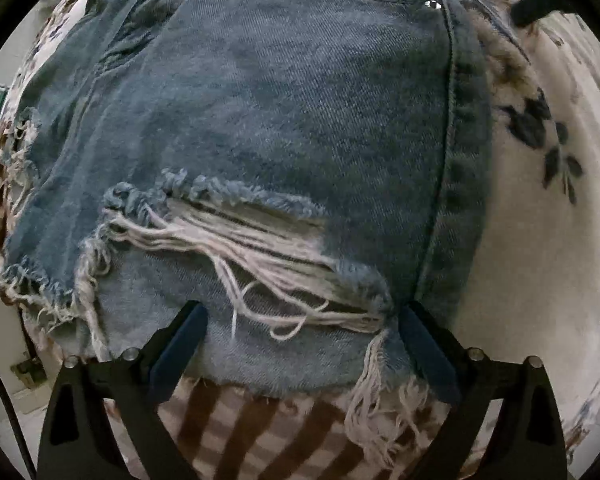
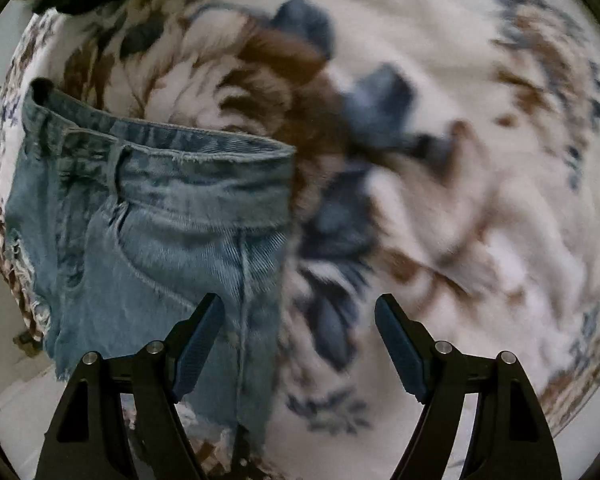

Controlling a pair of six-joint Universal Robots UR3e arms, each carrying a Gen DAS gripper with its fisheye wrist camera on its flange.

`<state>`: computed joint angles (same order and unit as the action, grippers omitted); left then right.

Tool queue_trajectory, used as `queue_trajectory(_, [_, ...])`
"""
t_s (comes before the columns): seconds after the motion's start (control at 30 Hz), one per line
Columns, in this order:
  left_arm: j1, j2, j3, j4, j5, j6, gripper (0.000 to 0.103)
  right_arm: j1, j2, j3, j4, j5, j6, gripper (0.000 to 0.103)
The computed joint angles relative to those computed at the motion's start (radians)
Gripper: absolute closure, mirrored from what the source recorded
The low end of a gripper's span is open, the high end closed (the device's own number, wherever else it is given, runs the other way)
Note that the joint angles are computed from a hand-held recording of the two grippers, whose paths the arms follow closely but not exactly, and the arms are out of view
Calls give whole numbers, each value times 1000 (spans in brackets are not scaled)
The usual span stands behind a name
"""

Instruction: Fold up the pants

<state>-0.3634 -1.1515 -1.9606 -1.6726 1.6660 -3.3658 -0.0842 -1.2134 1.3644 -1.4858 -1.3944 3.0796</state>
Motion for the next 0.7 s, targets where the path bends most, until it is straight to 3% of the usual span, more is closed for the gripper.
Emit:
queue_trajectory(0.03, [14,16,-13,17,-12,23,22,6,17,13,-27,17,12,26])
queue_trajectory(0.07, [31,37,-20,26,-27,50,41,8,18,31,-52,28,16,39])
queue_trajectory(0.1, [41,61,-18,31,-34,79,52,11,12,53,-77,41,20,48])
queue_trajectory(0.17, [68,87,2,10,-48,127,83,14,-16,89,-118,57,33,75])
queue_trajectory(0.23, [158,132,20,-41,-86,207,93,24,-48,108,-134,43,45,82])
queue_trajectory(0.37, [416,219,105,-227,-163,439,100,24,-118,84,-77,60,81,86])
queue_trajectory(0.53, [802,241,377,-521,-245,789,101,48,-159,-99,96,94,134,86])
queue_trajectory(0.63, [1085,156,637,-744,-301,1040,101,87,-57,-388,247,106,183,86])
queue_trajectory(0.7, [1240,75,838,-870,-325,1151,101,111,20,-597,322,114,200,86])
